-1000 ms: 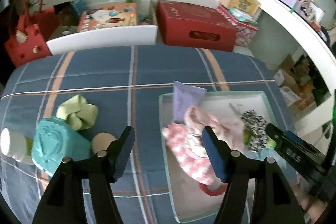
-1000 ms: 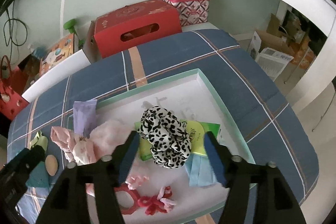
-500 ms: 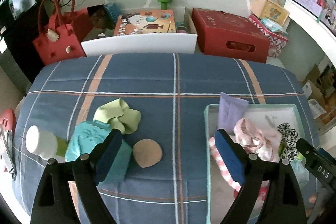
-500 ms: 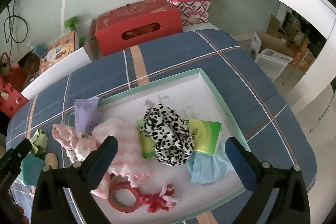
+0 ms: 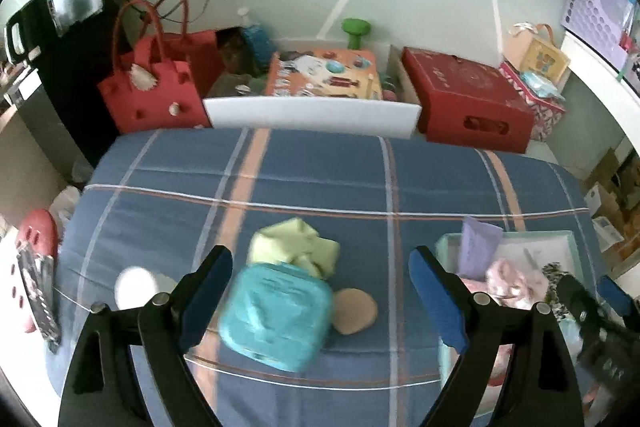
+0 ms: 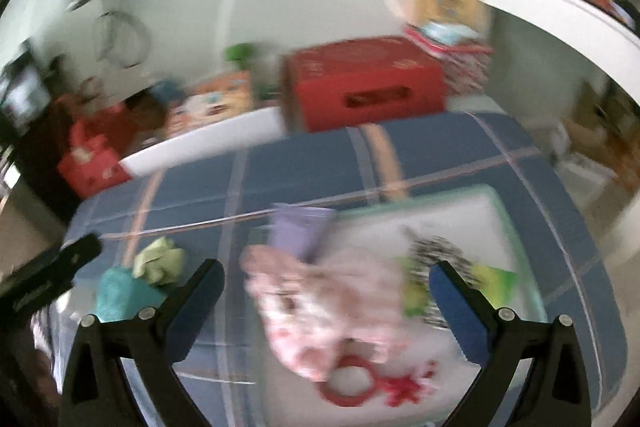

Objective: Organize soft objects
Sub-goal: 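Move both grippers back from the tray toward the green cloth and sponge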

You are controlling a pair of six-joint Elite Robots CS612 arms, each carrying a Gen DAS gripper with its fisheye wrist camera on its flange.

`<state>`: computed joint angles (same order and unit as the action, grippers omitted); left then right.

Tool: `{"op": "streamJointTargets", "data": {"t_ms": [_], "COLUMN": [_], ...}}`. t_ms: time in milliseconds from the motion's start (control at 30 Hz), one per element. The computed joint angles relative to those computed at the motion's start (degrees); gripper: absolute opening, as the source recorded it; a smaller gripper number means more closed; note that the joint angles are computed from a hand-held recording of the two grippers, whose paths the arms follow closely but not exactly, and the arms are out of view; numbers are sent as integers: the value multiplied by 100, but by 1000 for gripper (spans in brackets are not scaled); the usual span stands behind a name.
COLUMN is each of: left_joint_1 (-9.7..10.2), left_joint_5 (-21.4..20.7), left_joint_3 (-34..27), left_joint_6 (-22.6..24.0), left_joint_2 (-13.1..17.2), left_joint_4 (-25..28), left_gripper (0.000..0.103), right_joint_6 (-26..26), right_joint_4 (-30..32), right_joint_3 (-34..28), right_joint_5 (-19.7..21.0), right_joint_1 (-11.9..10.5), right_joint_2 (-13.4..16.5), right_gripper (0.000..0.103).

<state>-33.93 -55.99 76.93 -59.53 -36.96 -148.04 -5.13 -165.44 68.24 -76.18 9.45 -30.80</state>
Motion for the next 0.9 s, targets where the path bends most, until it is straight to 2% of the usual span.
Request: {"op": "streamJointTargets", "data": {"t_ms": [100, 167, 333, 500, 667, 900], "left_joint_1": [88, 160, 273, 301, 343, 467], "left_joint_5": [-58, -158, -448, -609, -668, -873], "left_joint_3": [174, 347, 770, 865, 692, 439], "left_joint_6": [-26, -206, -862, -1221, -1167, -935], "left_joint_2": [-140, -244, -392, -345, -226, -47], "left_joint_4": [241, 299, -104, -262, 123, 217], "left_gripper": [90, 90, 90, 90, 90, 90], "right_joint_6": [-417, -580, -1006, -1349, -1609, -1829], "right_joint_4": [147, 291, 570, 1022, 1254, 1464], "right_joint_3": [-53, -106, -271, -519, -651, -809], "right_joint_5": [219, 274, 184, -74, -180, -358], "right_joint_1": [134, 221, 421, 546, 615, 701], "right_joint_2": [16, 48, 159, 332, 440, 542], "right_gripper": [103, 103, 103, 103, 103, 100]}}
